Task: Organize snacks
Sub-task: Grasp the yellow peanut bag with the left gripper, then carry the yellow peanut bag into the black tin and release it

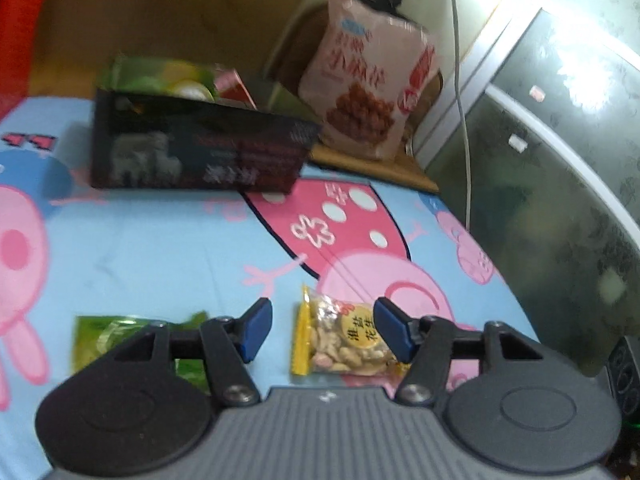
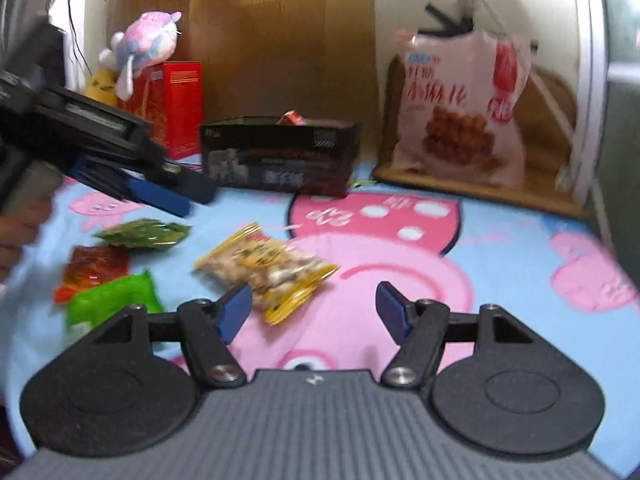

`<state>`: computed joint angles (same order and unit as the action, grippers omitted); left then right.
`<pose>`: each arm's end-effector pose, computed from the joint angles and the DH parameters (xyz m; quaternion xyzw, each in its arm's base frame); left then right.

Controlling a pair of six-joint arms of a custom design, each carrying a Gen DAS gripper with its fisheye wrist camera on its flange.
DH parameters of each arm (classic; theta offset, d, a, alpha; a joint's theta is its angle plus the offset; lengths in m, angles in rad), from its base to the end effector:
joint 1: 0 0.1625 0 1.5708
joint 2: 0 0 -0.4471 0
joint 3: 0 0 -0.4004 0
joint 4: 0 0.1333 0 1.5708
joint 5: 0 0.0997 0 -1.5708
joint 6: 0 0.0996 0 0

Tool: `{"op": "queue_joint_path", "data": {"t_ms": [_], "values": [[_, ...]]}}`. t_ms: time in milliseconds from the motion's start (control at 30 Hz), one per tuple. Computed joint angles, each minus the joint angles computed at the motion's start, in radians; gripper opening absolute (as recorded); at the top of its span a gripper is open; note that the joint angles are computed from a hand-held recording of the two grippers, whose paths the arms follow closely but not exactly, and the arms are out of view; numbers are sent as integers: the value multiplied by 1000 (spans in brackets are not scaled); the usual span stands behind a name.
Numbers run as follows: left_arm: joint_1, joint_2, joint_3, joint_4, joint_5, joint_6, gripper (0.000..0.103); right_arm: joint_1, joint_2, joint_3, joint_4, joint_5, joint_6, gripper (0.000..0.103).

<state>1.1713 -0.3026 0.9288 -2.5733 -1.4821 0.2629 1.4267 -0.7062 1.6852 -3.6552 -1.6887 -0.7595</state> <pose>-0.2115 -0.8663 0.0054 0.3113 0.9307 -0.1894 0.0307 0.0203 -0.7069 0.1650 0.2278 -0.8191 0.4496 0.2739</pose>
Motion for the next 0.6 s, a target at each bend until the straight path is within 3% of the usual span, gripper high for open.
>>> {"op": "queue_joint_path", "data": {"t_ms": [133, 200, 233, 333, 467, 600], "values": [[-4, 47, -61, 84, 9, -10, 53, 13, 24, -28, 51, -29, -7, 58], [-12, 44, -32, 39, 28, 24, 48, 16, 39, -43, 48, -28, -24, 51], [-14, 43, -25, 34, 34, 36, 42, 16, 42, -50, 57, -19, -33, 42], [-10, 42, -36, 51, 29, 19, 38, 23, 59, -82, 63, -25, -25, 34], [-1, 51, -90, 87, 0, -32, 32, 33, 72, -132, 94, -3, -8, 30], [-6, 56, -134, 30, -4, -30, 32, 53, 103, -214, 96, 37, -36, 29]]}}
